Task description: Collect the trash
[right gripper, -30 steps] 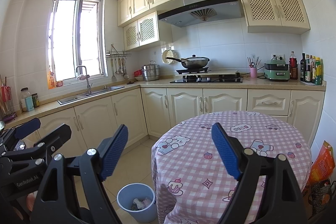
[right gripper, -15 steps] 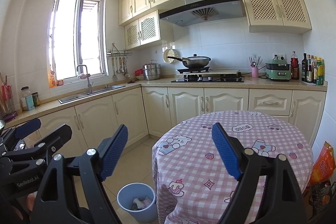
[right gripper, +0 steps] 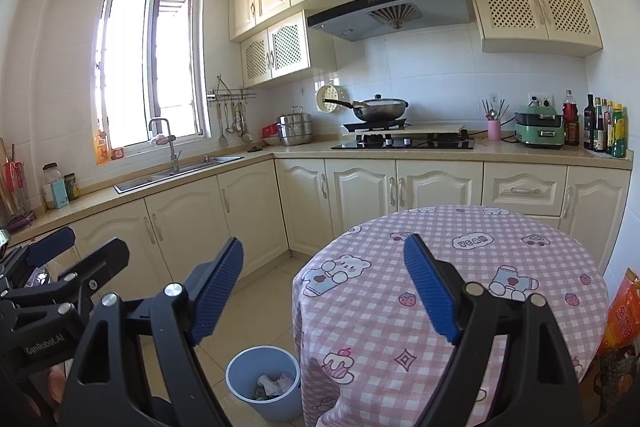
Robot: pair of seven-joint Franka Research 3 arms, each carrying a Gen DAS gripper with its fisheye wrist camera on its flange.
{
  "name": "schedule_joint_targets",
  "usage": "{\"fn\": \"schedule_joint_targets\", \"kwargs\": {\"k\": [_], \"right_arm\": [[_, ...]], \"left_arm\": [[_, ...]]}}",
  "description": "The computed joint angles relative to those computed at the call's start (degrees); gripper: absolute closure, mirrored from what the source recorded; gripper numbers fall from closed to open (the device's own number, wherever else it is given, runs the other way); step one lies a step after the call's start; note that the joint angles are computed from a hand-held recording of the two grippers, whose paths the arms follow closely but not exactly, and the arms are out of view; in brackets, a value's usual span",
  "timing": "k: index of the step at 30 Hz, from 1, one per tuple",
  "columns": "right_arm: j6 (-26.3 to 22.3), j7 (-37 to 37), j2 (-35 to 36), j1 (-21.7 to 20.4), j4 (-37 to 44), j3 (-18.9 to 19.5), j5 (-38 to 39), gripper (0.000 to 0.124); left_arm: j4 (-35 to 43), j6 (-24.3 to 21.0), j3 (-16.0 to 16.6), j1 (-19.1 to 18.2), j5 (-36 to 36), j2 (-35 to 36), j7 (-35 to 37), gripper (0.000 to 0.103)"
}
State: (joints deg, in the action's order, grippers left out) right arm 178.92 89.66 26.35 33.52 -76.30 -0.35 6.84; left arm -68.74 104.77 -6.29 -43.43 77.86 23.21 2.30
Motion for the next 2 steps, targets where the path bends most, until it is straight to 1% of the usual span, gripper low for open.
{"fn": "schedule_joint_targets", "kwargs": {"k": [2], "right_arm": [[-2.26,-0.25,1.81,-0.19,2.67,-0.51,-0.54,0.043]], "left_arm": [[0.30,-0.03,-0.08,0.64,-1.47,0.45,0.50,0.008]]}}
